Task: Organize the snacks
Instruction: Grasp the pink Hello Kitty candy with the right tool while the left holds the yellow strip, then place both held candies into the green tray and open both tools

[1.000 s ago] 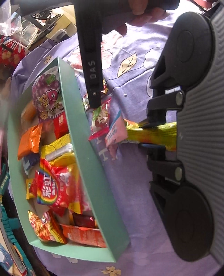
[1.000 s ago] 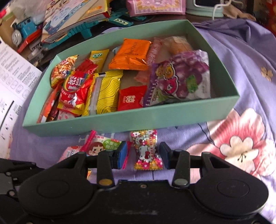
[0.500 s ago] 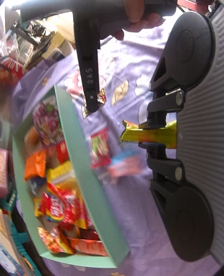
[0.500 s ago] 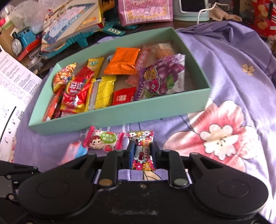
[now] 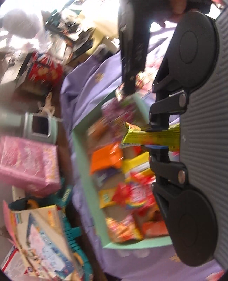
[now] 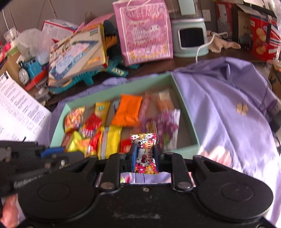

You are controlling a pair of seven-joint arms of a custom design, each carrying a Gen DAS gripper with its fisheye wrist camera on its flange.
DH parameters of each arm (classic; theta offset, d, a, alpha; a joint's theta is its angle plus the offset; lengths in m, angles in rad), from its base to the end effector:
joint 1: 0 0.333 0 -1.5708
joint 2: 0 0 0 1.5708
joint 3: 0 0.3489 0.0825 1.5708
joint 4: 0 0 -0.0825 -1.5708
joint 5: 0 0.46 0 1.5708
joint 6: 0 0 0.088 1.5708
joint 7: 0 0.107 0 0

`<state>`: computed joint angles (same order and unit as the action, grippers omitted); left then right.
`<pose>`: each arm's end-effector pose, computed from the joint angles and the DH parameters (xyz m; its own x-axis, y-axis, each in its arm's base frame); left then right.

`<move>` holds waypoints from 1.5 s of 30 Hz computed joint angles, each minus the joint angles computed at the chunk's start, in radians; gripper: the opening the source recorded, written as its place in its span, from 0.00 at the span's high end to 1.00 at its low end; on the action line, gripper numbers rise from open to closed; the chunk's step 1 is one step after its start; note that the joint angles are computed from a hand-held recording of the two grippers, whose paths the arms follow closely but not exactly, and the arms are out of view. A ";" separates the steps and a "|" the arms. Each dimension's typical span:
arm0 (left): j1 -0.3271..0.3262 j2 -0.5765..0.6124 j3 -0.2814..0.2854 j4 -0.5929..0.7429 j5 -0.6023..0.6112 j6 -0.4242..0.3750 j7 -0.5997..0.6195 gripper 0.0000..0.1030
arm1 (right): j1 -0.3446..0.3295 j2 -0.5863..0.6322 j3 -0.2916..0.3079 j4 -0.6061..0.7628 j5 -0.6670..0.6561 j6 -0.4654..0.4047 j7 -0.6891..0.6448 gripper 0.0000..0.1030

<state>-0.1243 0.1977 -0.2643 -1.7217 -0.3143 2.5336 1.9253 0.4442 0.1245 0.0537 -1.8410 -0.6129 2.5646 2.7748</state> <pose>0.6934 -0.2644 0.5466 -0.5321 -0.8360 0.1345 -0.7063 0.3505 -0.6151 0.6234 0.3471 0.5271 -0.2055 -0.9560 -0.2096 -0.7071 0.2931 -0.6435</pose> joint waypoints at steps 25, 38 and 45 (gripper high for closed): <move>-0.124 0.613 0.087 0.810 0.438 -0.191 -0.344 0.16 | 0.047 0.347 -0.181 0.395 0.204 0.008 -0.234 0.26; -0.063 0.353 0.050 0.425 0.424 -0.086 -0.364 0.07 | 0.071 0.231 -0.153 0.282 0.121 -0.019 -0.155 0.10; -0.030 0.185 0.035 0.206 0.399 -0.007 -0.367 0.03 | 0.072 0.134 -0.115 0.181 0.048 -0.008 -0.073 0.00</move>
